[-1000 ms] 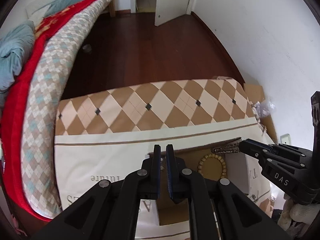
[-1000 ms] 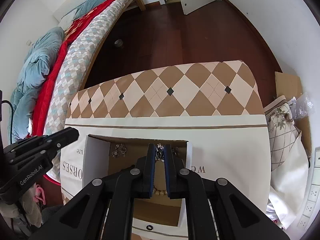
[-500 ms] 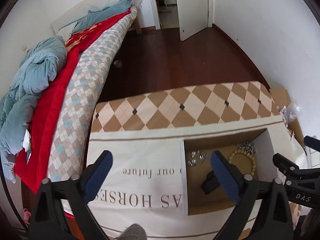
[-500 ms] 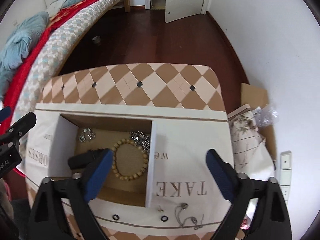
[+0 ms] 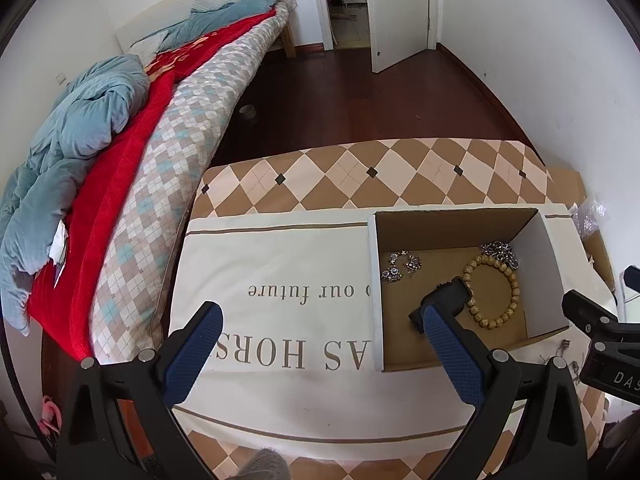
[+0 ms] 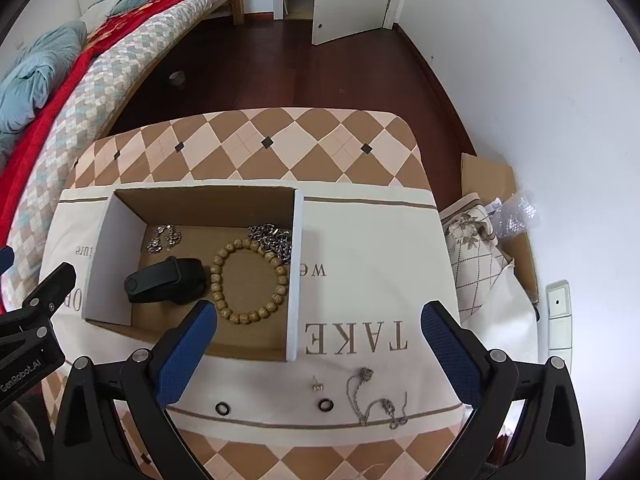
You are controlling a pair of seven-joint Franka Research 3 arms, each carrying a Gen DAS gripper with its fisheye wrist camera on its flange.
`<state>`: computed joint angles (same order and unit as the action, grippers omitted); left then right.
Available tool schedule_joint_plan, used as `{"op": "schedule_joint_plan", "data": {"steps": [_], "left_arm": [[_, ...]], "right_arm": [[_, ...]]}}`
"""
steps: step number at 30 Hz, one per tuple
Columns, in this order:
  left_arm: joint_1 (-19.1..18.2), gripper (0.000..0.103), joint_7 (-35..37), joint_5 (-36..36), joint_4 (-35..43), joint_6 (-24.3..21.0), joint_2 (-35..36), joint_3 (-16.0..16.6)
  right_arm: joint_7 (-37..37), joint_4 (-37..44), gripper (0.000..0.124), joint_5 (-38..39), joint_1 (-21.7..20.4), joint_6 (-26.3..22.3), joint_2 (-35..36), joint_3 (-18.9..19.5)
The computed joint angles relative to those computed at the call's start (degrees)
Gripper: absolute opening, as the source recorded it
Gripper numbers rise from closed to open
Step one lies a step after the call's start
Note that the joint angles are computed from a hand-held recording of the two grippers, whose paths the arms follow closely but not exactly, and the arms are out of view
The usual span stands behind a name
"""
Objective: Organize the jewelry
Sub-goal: 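Open both tools in the box and withdraw them toward the remaining jewelry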
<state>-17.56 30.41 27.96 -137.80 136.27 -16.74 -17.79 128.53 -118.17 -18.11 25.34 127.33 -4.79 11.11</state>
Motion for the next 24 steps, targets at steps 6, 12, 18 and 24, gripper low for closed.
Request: {"op": "schedule_joint_plan", "data": {"steps": [6,12,18,24], "left_arm": [[-0.8,0.102,-2.8,1.3,-2.2,-1.4,-5.3,-1.4],[-2.4,0.102,-3.1,0.4,-4.3,-2.8,-11.2,-2.3],[-4.1,0.102,-3.2,-0.4,-5.0,-5.5,-15.9,-3.8],[-5.9,0.102,-2.9,-2.2,-5.8,-6.9,-20.4,-4.0]], "right_arm": [[0.5,-3.9,0.103,1.9,-0.1,2.1,-4.7,0.8],[2.0,-7.0,0.103,1.6,-0.6,2.9,-10.2,3.0],[2.9,-9.4,0.103,2.5,-1.2,2.5,-16.3,5.5],[4.2,-10.8,0.103,1.6,-2.4,2.0,-21.9,8.4]]}}
